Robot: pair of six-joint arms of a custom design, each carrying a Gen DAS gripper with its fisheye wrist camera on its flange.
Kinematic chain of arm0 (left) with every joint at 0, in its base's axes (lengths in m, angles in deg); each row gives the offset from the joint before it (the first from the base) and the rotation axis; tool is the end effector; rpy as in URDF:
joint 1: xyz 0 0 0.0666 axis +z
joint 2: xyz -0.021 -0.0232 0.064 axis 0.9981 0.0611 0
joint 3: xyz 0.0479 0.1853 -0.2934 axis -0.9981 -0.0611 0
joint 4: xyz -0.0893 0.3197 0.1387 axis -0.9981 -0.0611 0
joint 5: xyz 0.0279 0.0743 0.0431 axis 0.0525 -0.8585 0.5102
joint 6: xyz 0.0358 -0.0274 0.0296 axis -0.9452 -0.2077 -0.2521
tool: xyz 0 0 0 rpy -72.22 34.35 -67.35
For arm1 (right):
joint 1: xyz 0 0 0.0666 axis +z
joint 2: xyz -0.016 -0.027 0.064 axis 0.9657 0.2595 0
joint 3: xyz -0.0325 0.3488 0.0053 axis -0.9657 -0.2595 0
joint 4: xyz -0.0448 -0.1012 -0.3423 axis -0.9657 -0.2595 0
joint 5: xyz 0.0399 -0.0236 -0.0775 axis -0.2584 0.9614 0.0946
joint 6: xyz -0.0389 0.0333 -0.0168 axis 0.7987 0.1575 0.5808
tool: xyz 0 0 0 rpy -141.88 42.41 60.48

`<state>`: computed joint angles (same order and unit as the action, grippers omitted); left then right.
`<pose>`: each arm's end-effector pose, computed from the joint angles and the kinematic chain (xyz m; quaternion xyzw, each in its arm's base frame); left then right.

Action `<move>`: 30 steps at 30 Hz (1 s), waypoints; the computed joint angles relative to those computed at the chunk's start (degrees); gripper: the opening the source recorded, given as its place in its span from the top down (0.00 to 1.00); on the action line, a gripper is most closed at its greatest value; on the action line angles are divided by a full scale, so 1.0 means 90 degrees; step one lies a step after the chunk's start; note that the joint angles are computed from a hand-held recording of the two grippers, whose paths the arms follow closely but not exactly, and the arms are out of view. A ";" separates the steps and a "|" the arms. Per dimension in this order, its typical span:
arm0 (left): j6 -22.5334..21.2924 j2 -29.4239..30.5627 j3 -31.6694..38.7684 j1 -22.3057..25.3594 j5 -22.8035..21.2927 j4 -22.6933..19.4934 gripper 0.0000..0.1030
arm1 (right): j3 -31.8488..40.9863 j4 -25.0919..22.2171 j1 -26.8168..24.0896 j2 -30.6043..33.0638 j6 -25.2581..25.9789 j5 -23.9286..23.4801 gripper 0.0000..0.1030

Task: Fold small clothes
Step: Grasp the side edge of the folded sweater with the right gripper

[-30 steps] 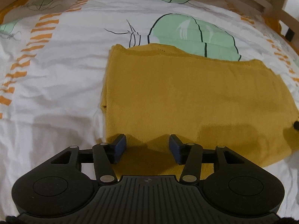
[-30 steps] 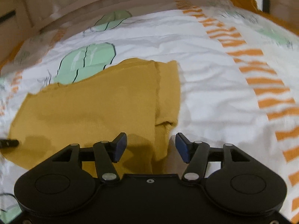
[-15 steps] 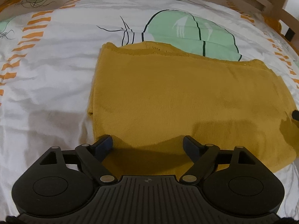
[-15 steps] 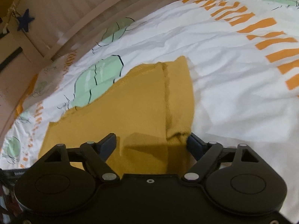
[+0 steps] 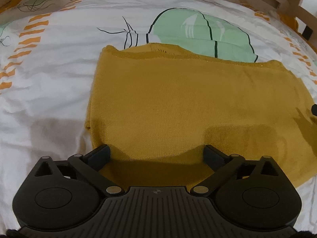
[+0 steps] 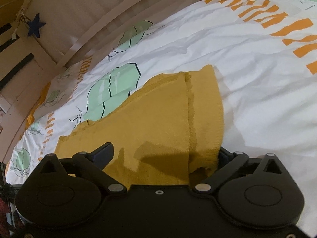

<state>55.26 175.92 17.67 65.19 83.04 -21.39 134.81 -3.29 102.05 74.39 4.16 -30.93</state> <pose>0.5487 -0.2211 0.3341 0.2994 0.9122 -0.1055 0.2590 0.3253 0.1500 0.3043 0.3233 0.8246 0.1562 0.4373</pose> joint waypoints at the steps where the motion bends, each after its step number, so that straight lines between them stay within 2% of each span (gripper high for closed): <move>1: -0.0010 -0.0004 -0.0012 -0.0013 -0.0034 0.0020 0.01 | 0.0024 -0.0017 0.0028 0.0033 0.0013 0.0063 0.00; 5: -0.0036 -0.0033 -0.0076 -0.0040 -0.0124 0.0101 0.01 | 0.0059 -0.0024 0.0097 0.0103 -0.0017 0.0254 0.00; 14: 0.0005 -0.0081 -0.0162 -0.0069 -0.0198 0.0199 0.00 | -0.0312 0.0582 0.0094 -0.0083 -0.0369 0.0370 0.00; 19: 0.0038 0.0004 0.0063 -0.0026 -0.0111 -0.0022 0.03 | -0.0343 0.0621 0.0054 -0.0112 -0.0349 0.0253 0.00; 21: 0.0159 -0.0013 0.0142 -0.0004 -0.0116 -0.0054 0.23 | -0.0403 0.0700 -0.0007 -0.0168 -0.0325 0.0094 0.00; 24: 0.0363 -0.0018 0.0309 0.0059 -0.0074 -0.0062 0.34 | -0.0453 0.0739 -0.0104 -0.0263 -0.0338 -0.0178 0.00; 25: 0.0478 -0.0004 0.0384 0.0095 -0.0055 -0.0089 0.37 | -0.0444 0.0704 -0.0121 -0.0281 -0.0367 -0.0222 0.02; 27: 0.0699 0.0050 0.0569 0.0154 -0.0036 -0.0205 0.38 | -0.0337 0.0479 -0.0105 -0.0264 -0.0426 -0.0186 0.17; 29: 0.0784 0.0106 0.0737 0.0209 -0.0030 -0.0310 0.38 | -0.0176 0.0142 -0.0062 -0.0210 -0.0434 -0.0094 0.42; 30: 0.0800 0.0127 0.0800 0.0226 -0.0052 -0.0348 0.38 | -0.0145 0.0069 -0.0071 -0.0208 -0.0410 -0.0143 0.48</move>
